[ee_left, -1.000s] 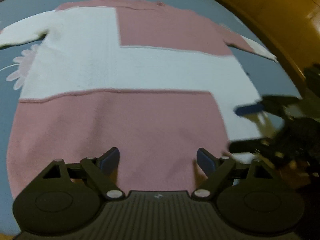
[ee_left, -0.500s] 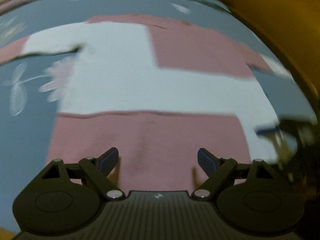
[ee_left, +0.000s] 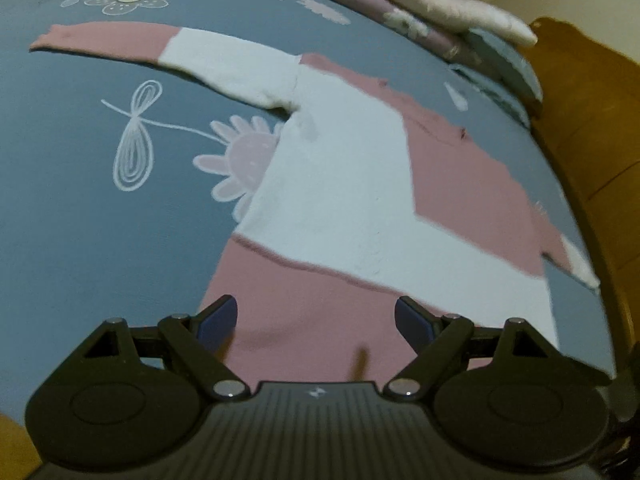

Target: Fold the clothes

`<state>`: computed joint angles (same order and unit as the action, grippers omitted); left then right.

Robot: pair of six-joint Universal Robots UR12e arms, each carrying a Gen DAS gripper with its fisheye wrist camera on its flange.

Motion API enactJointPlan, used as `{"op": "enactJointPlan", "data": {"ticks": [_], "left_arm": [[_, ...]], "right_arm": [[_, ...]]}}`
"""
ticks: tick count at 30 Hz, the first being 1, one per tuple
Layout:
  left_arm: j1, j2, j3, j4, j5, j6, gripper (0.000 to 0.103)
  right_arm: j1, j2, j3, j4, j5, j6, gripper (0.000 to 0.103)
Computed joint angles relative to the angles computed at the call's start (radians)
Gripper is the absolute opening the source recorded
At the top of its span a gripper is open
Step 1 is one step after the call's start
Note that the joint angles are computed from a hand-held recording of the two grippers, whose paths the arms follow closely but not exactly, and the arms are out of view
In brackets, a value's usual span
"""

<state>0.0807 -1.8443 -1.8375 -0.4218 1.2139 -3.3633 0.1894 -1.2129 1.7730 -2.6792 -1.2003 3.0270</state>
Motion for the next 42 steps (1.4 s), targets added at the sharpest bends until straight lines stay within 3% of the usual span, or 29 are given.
{"op": "enactJointPlan", "data": {"ticks": [5, 7, 12, 17, 22, 26, 31, 34, 38, 42], "left_arm": [[-0.014, -0.005, -0.008, -0.055, 0.01, 0.029, 0.086], [-0.02, -0.003, -0.02, -0.031, 0.024, 0.032, 0.086], [-0.032, 0.007, 0.008, -0.1, 0.057, 0.017, 0.086], [-0.037, 0.004, 0.032, -0.077, 0.051, 0.064, 0.086], [-0.033, -0.03, 0.066, -0.034, -0.013, 0.091, 0.086], [-0.036, -0.081, 0.116, -0.047, -0.072, 0.142, 0.086], [-0.026, -0.134, 0.178, -0.156, -0.151, 0.243, 0.086], [-0.001, -0.147, 0.206, -0.195, -0.196, 0.286, 0.086], [0.042, -0.165, 0.26, -0.136, -0.191, 0.333, 0.086], [0.075, -0.218, 0.35, -0.099, -0.113, 0.344, 0.086]], "right_arm": [[-0.005, 0.002, -0.004, 0.006, 0.016, 0.04, 0.103], [-0.011, 0.002, -0.006, 0.012, 0.035, 0.048, 0.103], [0.0, 0.001, -0.019, 0.054, 0.006, -0.041, 0.103], [0.02, 0.002, -0.029, 0.069, -0.055, -0.081, 0.103], [0.019, 0.002, -0.058, 0.118, -0.06, -0.005, 0.103], [0.016, -0.001, -0.06, 0.056, -0.071, 0.089, 0.103], [0.054, 0.025, -0.114, 0.093, -0.211, 0.133, 0.103], [0.064, 0.04, -0.142, 0.13, -0.229, 0.189, 0.103], [0.081, 0.075, -0.208, 0.2, -0.284, 0.263, 0.103], [0.1, 0.115, -0.282, 0.233, -0.345, 0.325, 0.103]]}}
